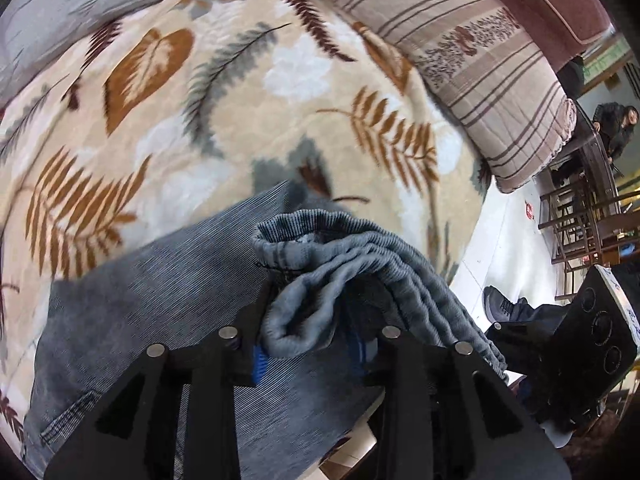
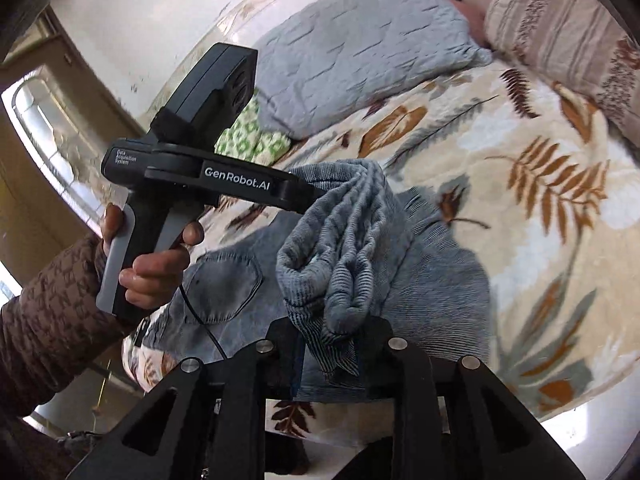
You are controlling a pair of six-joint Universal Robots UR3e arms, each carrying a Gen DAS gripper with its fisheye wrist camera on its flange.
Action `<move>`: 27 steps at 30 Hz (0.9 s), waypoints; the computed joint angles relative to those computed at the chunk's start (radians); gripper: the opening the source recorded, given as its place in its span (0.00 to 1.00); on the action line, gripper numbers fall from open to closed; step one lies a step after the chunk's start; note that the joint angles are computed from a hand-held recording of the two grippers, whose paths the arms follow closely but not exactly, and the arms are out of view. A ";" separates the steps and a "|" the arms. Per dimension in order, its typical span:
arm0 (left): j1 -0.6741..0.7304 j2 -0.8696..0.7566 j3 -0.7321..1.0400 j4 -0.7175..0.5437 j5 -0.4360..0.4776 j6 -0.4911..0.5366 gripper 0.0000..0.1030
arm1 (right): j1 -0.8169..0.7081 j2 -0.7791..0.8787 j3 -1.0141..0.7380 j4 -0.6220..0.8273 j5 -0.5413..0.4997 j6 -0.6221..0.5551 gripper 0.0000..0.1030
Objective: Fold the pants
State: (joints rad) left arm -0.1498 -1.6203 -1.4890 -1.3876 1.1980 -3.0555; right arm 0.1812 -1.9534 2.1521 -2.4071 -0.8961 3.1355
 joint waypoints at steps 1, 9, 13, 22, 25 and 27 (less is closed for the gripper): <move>0.012 0.017 -0.024 -0.001 0.004 0.008 0.30 | 0.023 0.021 -0.008 -0.014 -0.013 0.010 0.24; 0.117 0.152 -0.197 -0.043 0.013 0.098 0.35 | 0.168 0.168 -0.069 -0.064 -0.075 0.058 0.43; 0.146 0.200 -0.254 -0.072 0.018 0.126 0.36 | 0.208 0.235 -0.098 -0.055 -0.059 0.065 0.60; 0.331 0.416 -0.334 -0.259 -0.024 0.206 0.37 | 0.163 0.167 -0.096 0.030 0.002 0.055 0.61; 0.449 0.485 -0.334 -0.385 -0.147 0.241 0.46 | -0.007 -0.001 0.000 0.120 0.134 0.041 0.61; 0.468 0.513 -0.347 -0.397 -0.200 0.227 0.56 | -0.139 -0.101 0.054 0.251 0.219 0.015 0.63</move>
